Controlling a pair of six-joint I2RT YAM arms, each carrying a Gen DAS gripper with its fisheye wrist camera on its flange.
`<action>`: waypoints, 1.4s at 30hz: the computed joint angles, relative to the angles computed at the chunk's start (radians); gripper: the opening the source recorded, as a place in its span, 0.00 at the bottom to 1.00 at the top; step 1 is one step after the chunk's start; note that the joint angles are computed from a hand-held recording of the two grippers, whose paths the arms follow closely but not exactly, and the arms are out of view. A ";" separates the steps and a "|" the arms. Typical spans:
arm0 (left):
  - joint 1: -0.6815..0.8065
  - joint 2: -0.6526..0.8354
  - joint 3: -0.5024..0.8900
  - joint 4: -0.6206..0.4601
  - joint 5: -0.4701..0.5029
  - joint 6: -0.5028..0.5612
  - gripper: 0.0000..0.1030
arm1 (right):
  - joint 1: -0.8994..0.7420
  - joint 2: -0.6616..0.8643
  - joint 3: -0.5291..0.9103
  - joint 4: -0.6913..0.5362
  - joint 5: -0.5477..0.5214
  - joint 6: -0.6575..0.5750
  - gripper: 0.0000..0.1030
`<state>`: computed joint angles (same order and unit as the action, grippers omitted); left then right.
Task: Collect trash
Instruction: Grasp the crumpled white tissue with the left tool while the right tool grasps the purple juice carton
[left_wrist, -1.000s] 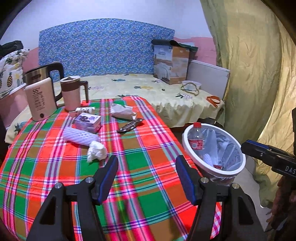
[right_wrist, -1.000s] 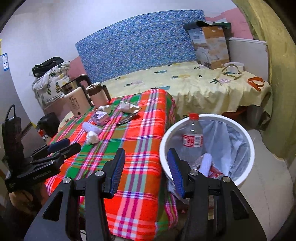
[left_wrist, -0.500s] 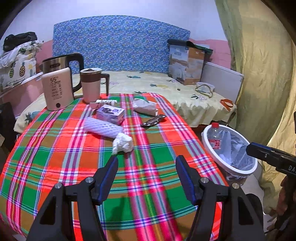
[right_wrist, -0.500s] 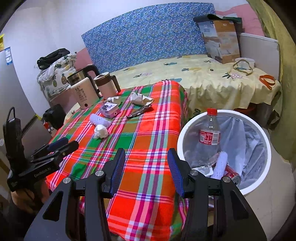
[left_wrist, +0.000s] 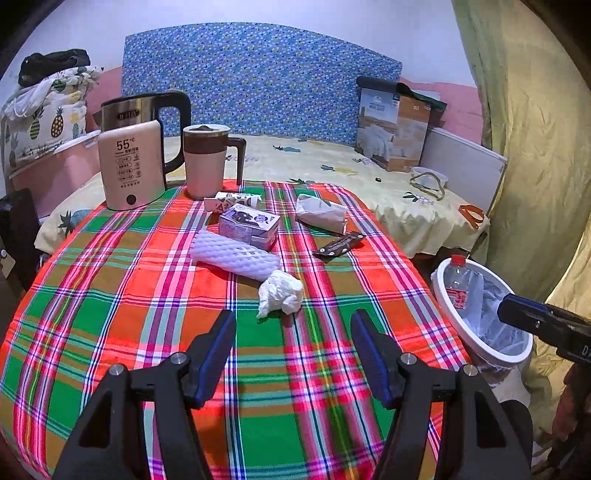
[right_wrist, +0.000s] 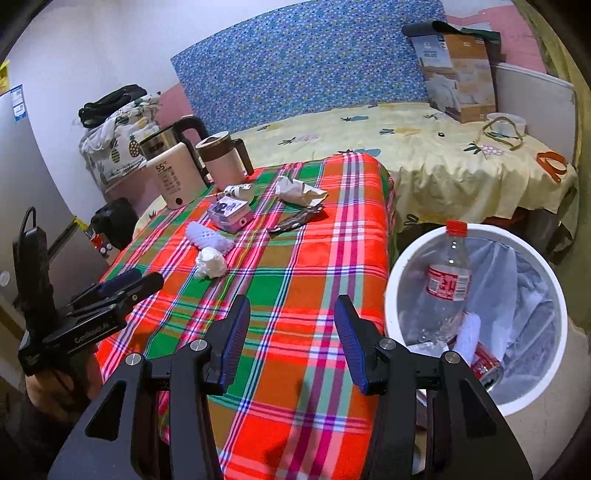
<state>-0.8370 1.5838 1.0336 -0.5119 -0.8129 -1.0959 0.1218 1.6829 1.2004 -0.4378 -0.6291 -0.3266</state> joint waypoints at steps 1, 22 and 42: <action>0.013 -0.003 -0.008 0.017 0.009 0.014 0.65 | 0.007 0.007 0.009 -0.002 0.004 0.002 0.48; 0.236 0.131 -0.010 0.256 0.237 0.190 0.54 | 0.104 0.139 0.146 -0.013 0.063 0.034 0.48; 0.232 -0.032 -0.183 0.323 0.215 0.161 0.16 | 0.230 0.292 0.337 -0.081 0.112 0.010 0.48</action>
